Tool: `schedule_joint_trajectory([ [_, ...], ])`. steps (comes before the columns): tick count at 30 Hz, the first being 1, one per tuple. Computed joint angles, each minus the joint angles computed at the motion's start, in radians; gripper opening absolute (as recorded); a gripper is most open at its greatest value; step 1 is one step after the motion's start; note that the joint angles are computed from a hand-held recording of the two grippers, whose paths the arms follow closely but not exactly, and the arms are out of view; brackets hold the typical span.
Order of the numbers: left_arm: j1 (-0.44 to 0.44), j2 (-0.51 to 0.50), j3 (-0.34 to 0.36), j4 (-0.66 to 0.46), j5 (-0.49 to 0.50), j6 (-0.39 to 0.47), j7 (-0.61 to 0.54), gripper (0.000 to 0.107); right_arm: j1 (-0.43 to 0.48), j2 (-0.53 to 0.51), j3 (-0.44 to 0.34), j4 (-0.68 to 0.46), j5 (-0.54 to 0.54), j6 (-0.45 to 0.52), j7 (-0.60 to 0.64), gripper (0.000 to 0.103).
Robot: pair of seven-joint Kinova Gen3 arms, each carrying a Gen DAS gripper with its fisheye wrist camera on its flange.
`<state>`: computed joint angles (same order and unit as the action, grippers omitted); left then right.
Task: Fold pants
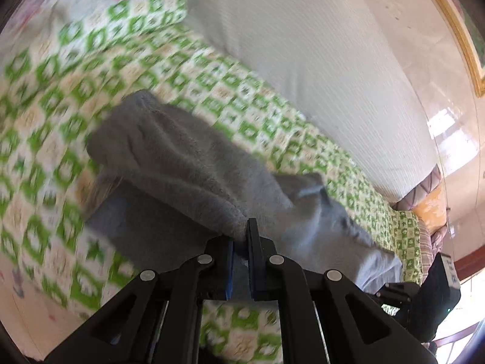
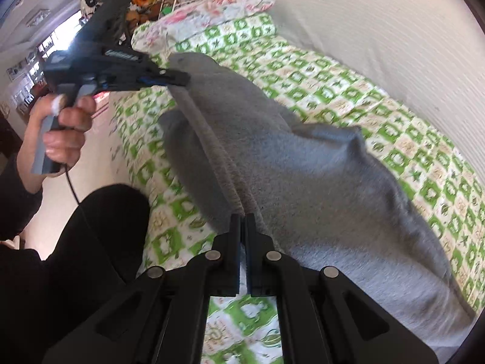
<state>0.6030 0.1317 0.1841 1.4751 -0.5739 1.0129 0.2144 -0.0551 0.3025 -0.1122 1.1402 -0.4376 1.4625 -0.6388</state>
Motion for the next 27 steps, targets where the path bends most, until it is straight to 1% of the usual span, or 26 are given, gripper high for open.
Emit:
schedule_joint_trajectory([
  [4, -0.029, -0.030, 0.005, 0.117, 0.041, -0.108, 0.059, 0.006, -0.035, 0.006, -0.002, 0.028, 0.051, -0.006, -0.012, 0.003],
  [6, -0.024, -0.034, 0.006, 0.141, 0.042, -0.120, 0.080, 0.006, -0.052, 0.012, -0.001, 0.039, 0.078, -0.009, -0.021, 0.003],
  [8, -0.036, -0.034, 0.010, 0.159, 0.057, -0.143, 0.058, 0.007, -0.062, 0.015, -0.002, 0.052, 0.093, -0.016, -0.026, 0.003],
  [11, -0.037, -0.037, 0.019, 0.161, 0.078, -0.119, 0.039, 0.016, -0.071, 0.028, 0.001, 0.052, 0.112, -0.010, -0.049, 0.003],
  [12, -0.033, -0.037, 0.023, 0.158, 0.080, -0.099, 0.039, 0.021, -0.076, 0.027, 0.002, 0.056, 0.121, -0.017, -0.054, 0.004],
  [16, -0.016, -0.067, 0.039, 0.167, 0.051, -0.027, 0.073, 0.033, -0.076, 0.021, 0.000, 0.066, 0.126, -0.035, -0.067, 0.006],
  [17, -0.015, -0.081, 0.045, 0.176, 0.043, -0.015, 0.089, 0.039, -0.072, 0.021, 0.000, 0.065, 0.117, -0.031, -0.071, 0.007],
  [20, -0.025, -0.099, 0.065, 0.173, 0.033, 0.017, 0.103, 0.041, -0.052, 0.018, 0.000, 0.062, 0.081, -0.028, -0.083, 0.009],
  [23, -0.031, -0.090, 0.079, 0.133, 0.022, 0.047, 0.073, 0.041, -0.005, 0.016, 0.006, 0.062, 0.015, -0.016, -0.099, 0.012],
  [25, -0.033, -0.062, 0.080, 0.081, 0.022, 0.055, 0.013, 0.044, 0.028, 0.008, 0.017, 0.067, -0.020, -0.014, -0.114, 0.018],
  [26, -0.031, -0.048, 0.077, 0.061, 0.023, 0.053, -0.011, 0.047, 0.045, 0.000, 0.024, 0.071, -0.030, -0.016, -0.121, 0.026],
  [27, -0.028, -0.026, 0.072, 0.030, 0.026, 0.054, -0.043, 0.048, 0.065, -0.010, 0.032, 0.077, -0.041, -0.019, -0.124, 0.031],
])
